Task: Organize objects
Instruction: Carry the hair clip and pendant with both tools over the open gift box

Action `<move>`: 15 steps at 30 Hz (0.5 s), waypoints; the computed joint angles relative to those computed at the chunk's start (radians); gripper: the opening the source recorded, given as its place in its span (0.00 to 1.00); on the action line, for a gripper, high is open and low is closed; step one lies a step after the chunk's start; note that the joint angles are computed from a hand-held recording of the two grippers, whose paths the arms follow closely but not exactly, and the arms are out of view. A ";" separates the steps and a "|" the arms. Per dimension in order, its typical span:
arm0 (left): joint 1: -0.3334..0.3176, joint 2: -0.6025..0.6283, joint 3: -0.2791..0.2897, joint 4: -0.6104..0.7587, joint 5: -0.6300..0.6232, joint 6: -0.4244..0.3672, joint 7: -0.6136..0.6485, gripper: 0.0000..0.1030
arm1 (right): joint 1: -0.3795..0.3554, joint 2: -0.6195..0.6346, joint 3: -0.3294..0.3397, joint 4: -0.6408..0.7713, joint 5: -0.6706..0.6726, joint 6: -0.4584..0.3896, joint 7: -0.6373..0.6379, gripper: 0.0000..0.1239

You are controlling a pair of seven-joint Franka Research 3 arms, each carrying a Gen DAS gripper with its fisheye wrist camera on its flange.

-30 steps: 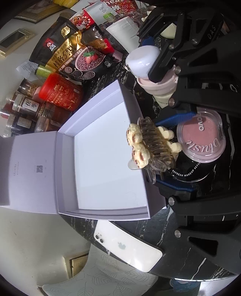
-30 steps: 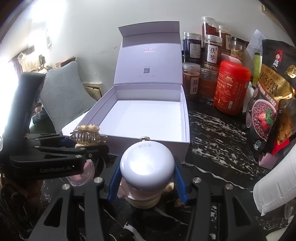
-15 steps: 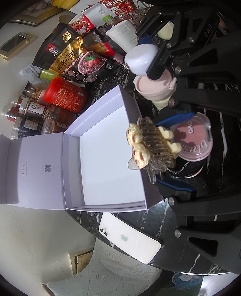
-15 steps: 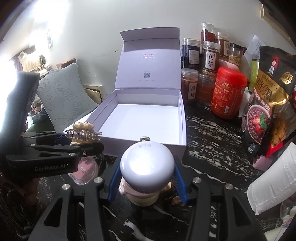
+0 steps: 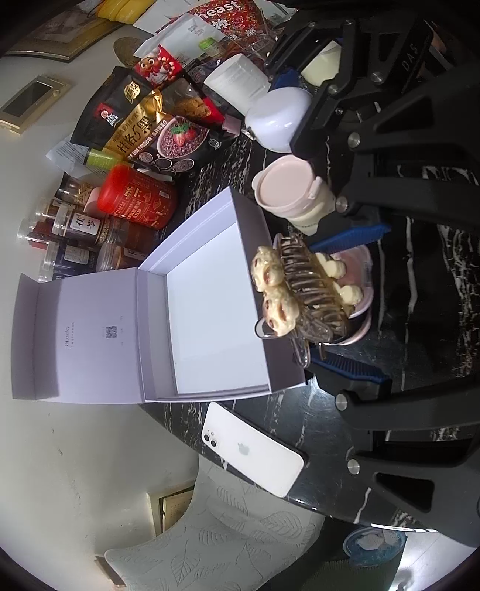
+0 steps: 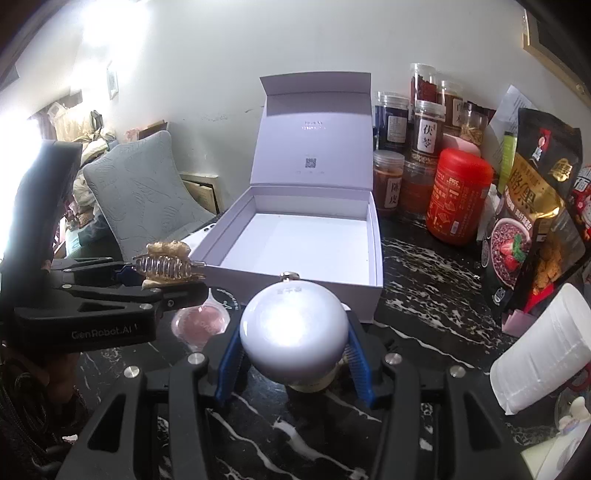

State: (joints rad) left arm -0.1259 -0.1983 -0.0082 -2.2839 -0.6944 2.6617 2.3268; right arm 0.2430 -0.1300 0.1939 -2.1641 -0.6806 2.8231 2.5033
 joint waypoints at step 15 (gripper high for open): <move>-0.017 -0.021 0.015 0.027 0.019 -0.002 0.002 0.48 | -0.007 -0.007 0.012 0.020 0.059 0.023 -0.084 0.42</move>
